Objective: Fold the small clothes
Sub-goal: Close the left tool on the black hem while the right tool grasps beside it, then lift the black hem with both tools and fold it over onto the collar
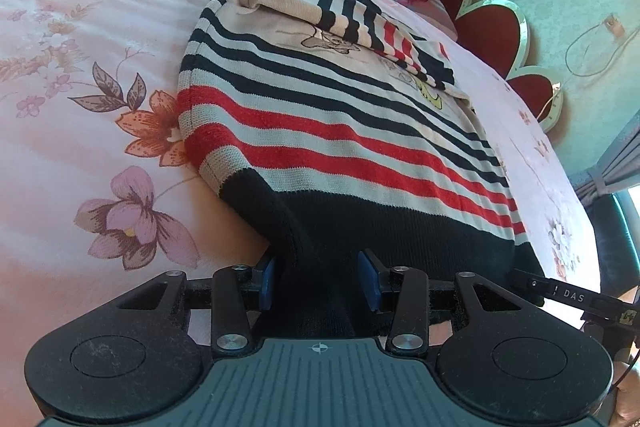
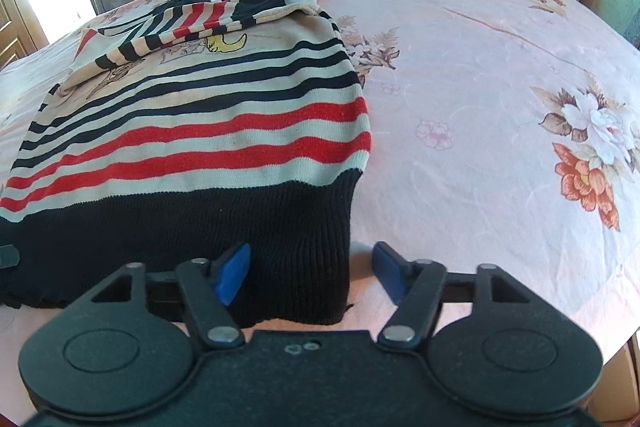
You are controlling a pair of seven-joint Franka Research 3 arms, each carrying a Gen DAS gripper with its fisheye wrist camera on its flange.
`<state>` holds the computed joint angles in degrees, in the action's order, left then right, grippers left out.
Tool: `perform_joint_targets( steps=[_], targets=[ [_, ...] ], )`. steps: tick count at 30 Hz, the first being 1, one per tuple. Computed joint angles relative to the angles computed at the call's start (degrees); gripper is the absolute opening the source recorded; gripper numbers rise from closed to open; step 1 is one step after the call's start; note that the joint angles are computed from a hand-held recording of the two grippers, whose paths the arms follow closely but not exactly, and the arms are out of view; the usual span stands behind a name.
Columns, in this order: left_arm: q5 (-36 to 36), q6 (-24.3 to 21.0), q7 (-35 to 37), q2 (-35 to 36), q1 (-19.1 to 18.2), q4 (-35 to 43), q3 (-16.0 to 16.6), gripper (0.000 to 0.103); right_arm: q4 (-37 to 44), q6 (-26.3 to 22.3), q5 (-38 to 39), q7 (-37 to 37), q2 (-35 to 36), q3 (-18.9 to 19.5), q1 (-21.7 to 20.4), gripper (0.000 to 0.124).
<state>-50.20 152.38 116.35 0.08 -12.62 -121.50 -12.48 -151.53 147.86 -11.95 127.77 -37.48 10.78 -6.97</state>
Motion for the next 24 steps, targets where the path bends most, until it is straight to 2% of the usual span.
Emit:
perform_joint_targets(
  steps=[2, 3, 4, 5, 7, 12, 18, 24],
  targets=[
    [-0.7, -0.9, 0.3, 0.1, 0.2, 0.3, 0.1, 0.042, 0.3, 0.0, 0.2, -0.1, 0.3, 0.0, 0.3, 0.052],
    [-0.9, -1.7, 0.3, 0.2, 0.3, 0.6, 0.2, 0.028, 0.4, 0.1, 0.9, -0.6, 0.4, -0.7, 0.9, 0.042],
    [-0.3, -3.1, -0.4, 0.6, 0.6, 1.2, 0.4, 0.009, 0.5, 0.1, 1.9, -1.3, 0.4, -1.6, 1.7, 0.034],
    [-1.1, -4.5, -0.6, 1.0, 0.9, 1.8, 0.5, 0.009, 0.5, 0.0, 2.9, -1.9, 0.4, -2.2, 2.2, 0.03],
    [-2.3, -4.9, 0.9, 1.1, 1.2, 2.0, 0.4, 0.009, 0.5, 0.5, 6.0, -3.4, 0.5, -4.3, 3.9, 0.014],
    [-4.3, -3.7, 5.1, 2.3, 1.3, 5.5, -0.3, 0.01, 1.0, 5.2, 10.9, -6.6, 1.1, -5.9, 4.8, 0.012],
    [-5.0, -0.6, 5.5, 7.9, 2.0, 15.3, -2.0, 0.01, 6.0, 12.9, 11.4, -9.8, 5.8, -4.9, 2.1, 0.012],
    [6.7, 3.2, -2.5, 20.5, 1.4, 32.4, -3.7, 0.01, 16.9, 18.9, 12.6, -14.7, 17.7, -7.2, 1.4, 0.012]
  ],
)
